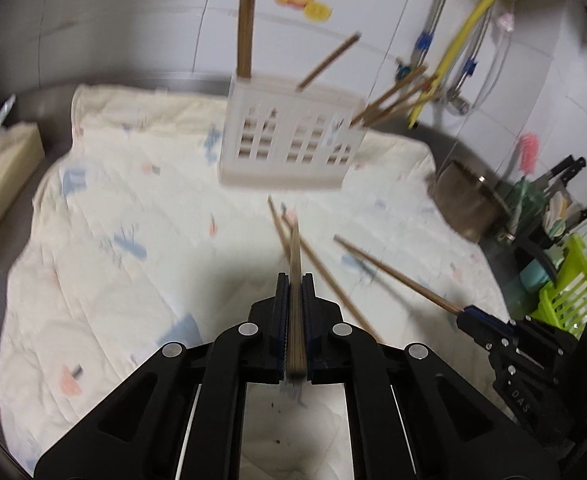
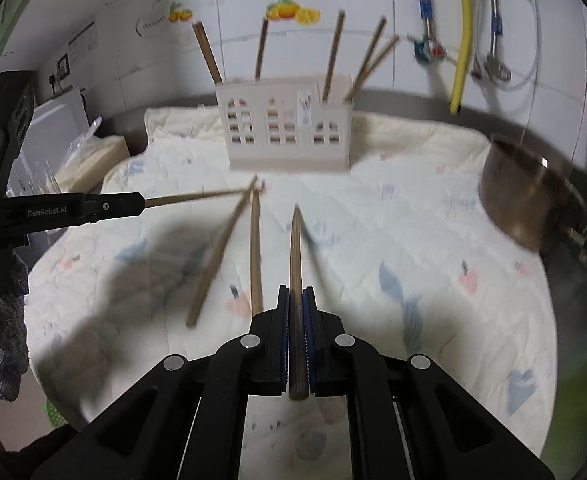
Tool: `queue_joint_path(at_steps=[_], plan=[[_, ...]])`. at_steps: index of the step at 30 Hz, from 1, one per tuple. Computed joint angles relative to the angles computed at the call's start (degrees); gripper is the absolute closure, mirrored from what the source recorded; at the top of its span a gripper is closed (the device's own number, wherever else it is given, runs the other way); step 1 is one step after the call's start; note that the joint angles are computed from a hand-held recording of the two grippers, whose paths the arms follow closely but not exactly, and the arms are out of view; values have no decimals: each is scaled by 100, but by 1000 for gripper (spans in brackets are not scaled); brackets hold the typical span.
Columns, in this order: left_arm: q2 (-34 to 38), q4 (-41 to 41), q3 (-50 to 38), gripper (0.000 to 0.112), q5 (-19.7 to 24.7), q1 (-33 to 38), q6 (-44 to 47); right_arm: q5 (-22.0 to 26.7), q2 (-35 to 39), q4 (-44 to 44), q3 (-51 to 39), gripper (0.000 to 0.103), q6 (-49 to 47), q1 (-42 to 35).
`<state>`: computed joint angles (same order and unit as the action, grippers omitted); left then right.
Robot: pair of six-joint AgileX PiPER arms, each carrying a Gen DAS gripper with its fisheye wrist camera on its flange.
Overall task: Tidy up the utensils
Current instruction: 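Lift both chopsticks upright toward the white holder with both tools, then lower the chopsticks into the holder and open both tools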
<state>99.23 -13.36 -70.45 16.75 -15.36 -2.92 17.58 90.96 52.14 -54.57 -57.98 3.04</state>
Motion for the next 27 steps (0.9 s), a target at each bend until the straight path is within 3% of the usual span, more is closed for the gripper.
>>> queue_joint_path(at_steps=[4,7,13,19,27], plan=[[-91,-152,-206,107,79,79,384,72,-89,-467,-402,96,433,76],[-64,-712,-459,107,304,219,998,176,-15,-898,-780,96,835,146],[87,-667,-1172,107,796,335,1291,639,341,-2016,-1911,96,1892,260],[522,-730,-2259,107,1505,514,1447,1655,958,-2629,-3505,96,2587,187],[748,-441,-3512,107,2000,615,1342,3465,2037,-3251,-6461,96,3289,52]])
